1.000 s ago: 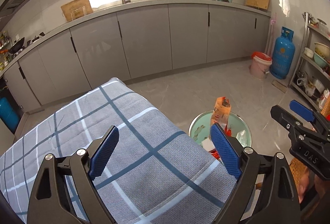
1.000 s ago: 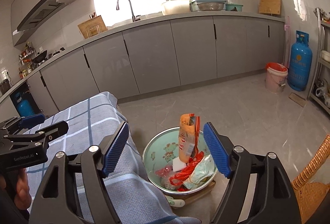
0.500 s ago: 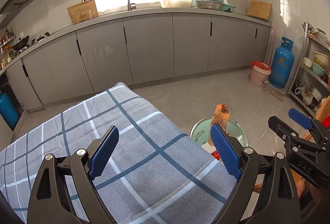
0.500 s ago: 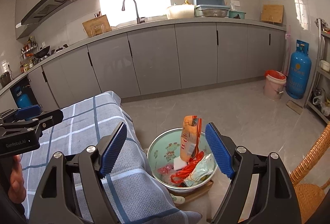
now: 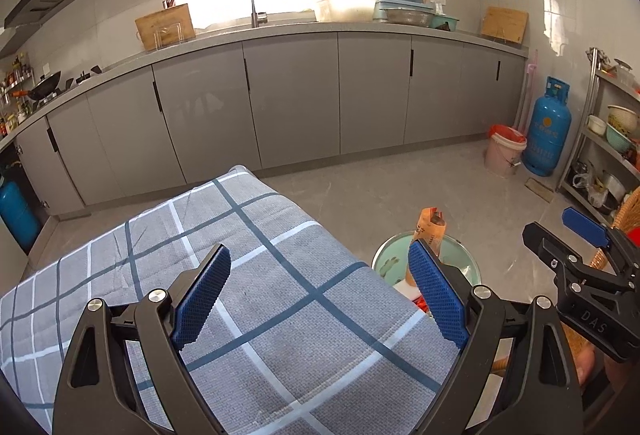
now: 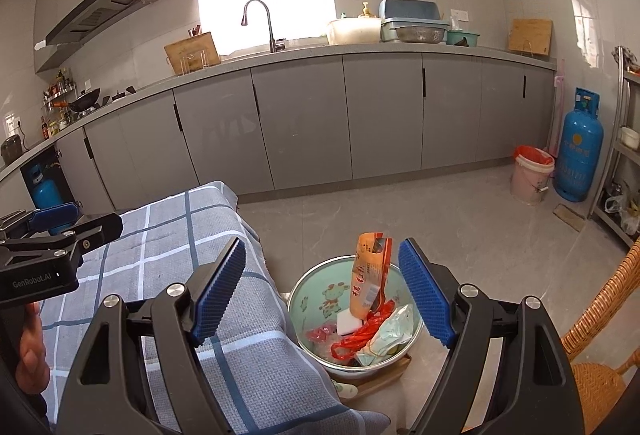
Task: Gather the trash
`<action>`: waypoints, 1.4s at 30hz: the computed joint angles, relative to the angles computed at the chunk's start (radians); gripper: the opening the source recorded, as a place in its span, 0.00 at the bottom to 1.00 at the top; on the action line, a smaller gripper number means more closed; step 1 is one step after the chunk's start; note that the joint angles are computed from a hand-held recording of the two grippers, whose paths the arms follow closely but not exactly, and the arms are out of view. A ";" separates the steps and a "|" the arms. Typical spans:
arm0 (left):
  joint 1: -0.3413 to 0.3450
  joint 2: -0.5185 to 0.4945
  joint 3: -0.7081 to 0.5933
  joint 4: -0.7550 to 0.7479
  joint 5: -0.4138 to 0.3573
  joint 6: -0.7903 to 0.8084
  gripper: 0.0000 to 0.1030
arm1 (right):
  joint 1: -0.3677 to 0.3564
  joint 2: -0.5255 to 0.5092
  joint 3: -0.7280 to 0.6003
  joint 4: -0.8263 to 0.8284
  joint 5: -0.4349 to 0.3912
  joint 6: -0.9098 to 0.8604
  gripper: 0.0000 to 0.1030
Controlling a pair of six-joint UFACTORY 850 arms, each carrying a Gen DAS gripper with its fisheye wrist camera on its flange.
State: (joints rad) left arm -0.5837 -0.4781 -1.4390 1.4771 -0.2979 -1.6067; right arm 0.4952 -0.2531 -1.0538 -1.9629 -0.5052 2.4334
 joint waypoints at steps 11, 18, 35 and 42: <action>0.000 0.008 0.003 0.004 0.002 0.002 0.89 | 0.001 0.001 -0.001 0.000 -0.005 -0.005 0.77; -0.004 0.007 0.004 0.032 0.006 -0.022 0.90 | 0.001 0.001 0.001 -0.001 -0.006 -0.003 0.78; -0.009 -0.009 -0.008 -0.033 -0.018 0.041 0.93 | 0.006 -0.001 0.009 -0.011 -0.014 0.005 0.78; -0.005 -0.018 -0.013 -0.088 -0.020 0.090 0.95 | 0.006 -0.001 0.008 -0.008 -0.012 0.001 0.78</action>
State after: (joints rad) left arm -0.5891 -0.4957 -1.4524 1.3894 -0.3177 -1.5163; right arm 0.5017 -0.2542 -1.0457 -1.9708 -0.5172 2.4348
